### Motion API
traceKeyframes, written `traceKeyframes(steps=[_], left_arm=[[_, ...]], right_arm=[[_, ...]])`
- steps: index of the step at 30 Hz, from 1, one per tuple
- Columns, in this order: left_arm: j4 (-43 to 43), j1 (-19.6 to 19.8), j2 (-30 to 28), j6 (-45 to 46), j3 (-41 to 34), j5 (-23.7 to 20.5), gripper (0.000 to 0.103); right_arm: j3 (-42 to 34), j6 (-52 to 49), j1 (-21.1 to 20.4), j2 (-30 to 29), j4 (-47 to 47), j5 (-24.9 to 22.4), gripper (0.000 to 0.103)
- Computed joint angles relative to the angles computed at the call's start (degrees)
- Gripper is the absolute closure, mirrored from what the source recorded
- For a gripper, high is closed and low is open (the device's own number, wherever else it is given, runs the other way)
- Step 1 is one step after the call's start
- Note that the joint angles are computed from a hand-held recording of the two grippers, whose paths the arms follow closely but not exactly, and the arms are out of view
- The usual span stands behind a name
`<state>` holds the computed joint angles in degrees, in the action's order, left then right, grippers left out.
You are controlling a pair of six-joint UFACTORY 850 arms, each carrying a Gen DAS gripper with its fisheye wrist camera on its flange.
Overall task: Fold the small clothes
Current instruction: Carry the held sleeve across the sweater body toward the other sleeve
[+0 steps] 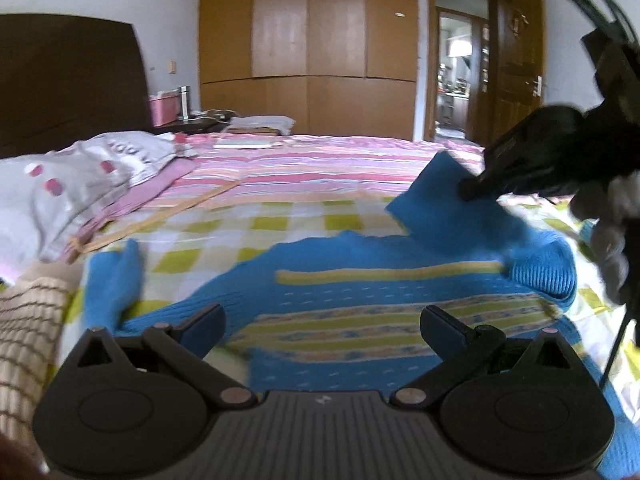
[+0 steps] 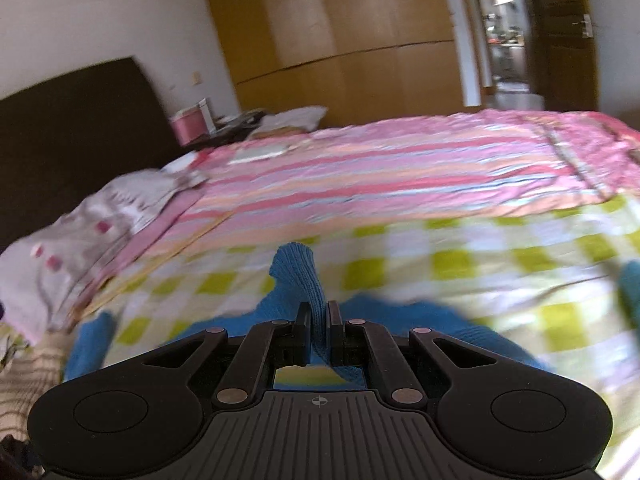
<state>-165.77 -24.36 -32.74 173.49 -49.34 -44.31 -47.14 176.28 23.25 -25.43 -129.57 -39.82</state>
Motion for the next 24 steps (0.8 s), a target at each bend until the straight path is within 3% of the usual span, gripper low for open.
traceKeyframes(steps=[10,19,24], left_arm=[[5.08,5.44,-1.21,-5.85,-0.88,-0.43,0.0],[6.64,7.59,-1.62,-6.79,-1.04,-1.39,0.0],[6.47,8.0,-1.65,-6.85,-1.09,-1.82,0.0]], right_arm=[[-12.18,-10.39,5.29,-11.79,6.85,5.06,0.098],[-15.62,-14.25,6.27,-15.57,10.22,6.73,0.097],[-16.84,-15.51,6.35,-16.68,10.31,7.97,0.089]])
